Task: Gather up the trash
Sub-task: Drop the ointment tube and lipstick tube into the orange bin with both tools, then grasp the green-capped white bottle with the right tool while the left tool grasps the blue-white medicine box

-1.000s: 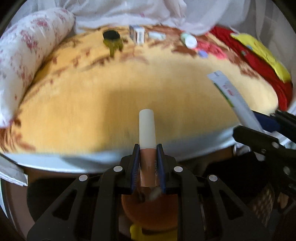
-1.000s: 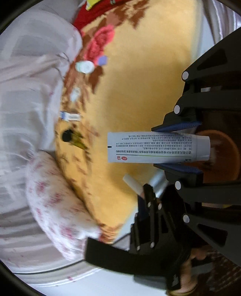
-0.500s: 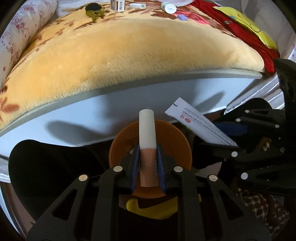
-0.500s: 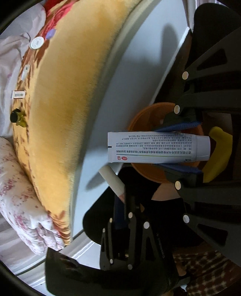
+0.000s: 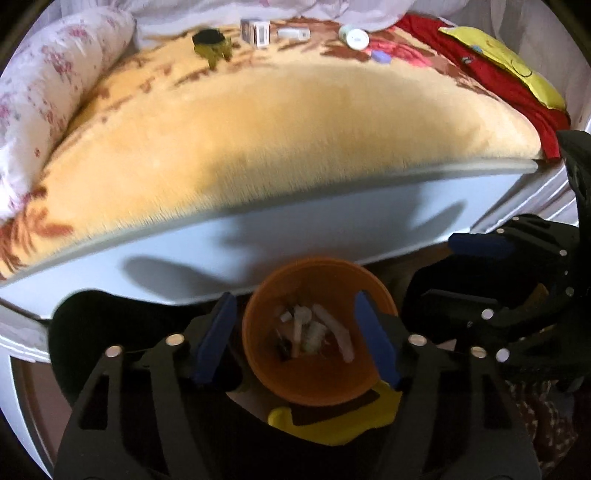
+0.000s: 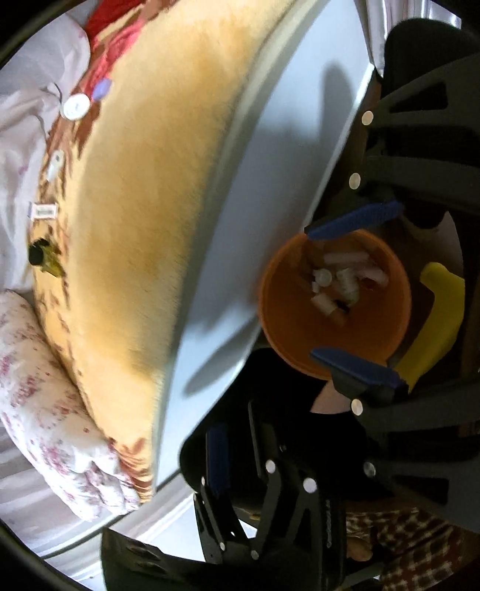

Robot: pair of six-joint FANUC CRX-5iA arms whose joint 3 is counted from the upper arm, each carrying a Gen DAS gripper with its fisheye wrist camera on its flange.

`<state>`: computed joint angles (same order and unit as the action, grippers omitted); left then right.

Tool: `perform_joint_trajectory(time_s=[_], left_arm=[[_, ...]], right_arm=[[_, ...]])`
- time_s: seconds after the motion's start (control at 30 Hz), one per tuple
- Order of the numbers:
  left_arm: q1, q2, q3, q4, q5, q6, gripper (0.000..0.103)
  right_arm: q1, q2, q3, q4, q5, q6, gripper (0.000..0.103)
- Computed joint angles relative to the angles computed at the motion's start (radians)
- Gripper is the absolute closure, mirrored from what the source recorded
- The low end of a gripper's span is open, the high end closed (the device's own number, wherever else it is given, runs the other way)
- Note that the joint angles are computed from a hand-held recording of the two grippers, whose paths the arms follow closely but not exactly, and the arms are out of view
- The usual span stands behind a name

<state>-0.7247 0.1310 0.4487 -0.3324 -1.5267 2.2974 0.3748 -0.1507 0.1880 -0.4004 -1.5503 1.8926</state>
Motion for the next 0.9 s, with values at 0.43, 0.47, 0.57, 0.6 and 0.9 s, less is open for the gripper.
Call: perform_joint_trajectory(time_s=[0.43,0.47,0.57,0.6,0.9], left_arm=[[0.004,0.044,0.113,-0.082,0.003,0.005,0.035],[0.009,0.047,0.119,-0.082,0.007,0.002,0.035],[0.024,0.059,0.144,-0.089,0.02,-0.005,0.035],[0.028,0.06,0.147,-0.089,0.029,-0.005,0.035],[0.066,0.103,0.225,-0.117,0.075,-0.022,0.035]], right_arm=[[-0.054,0.055,0.092,0.01,0.1,-0.001,0.042],[-0.058,0.06,0.098,0.011,0.109,-0.001,0.042],[-0.086,0.103,0.145,0.017,0.144,-0.01,0.042],[-0.097,0.125,0.17,0.018,0.158,-0.02,0.042],[-0.118,0.411,0.49,0.138,0.249,-0.149,0.041]])
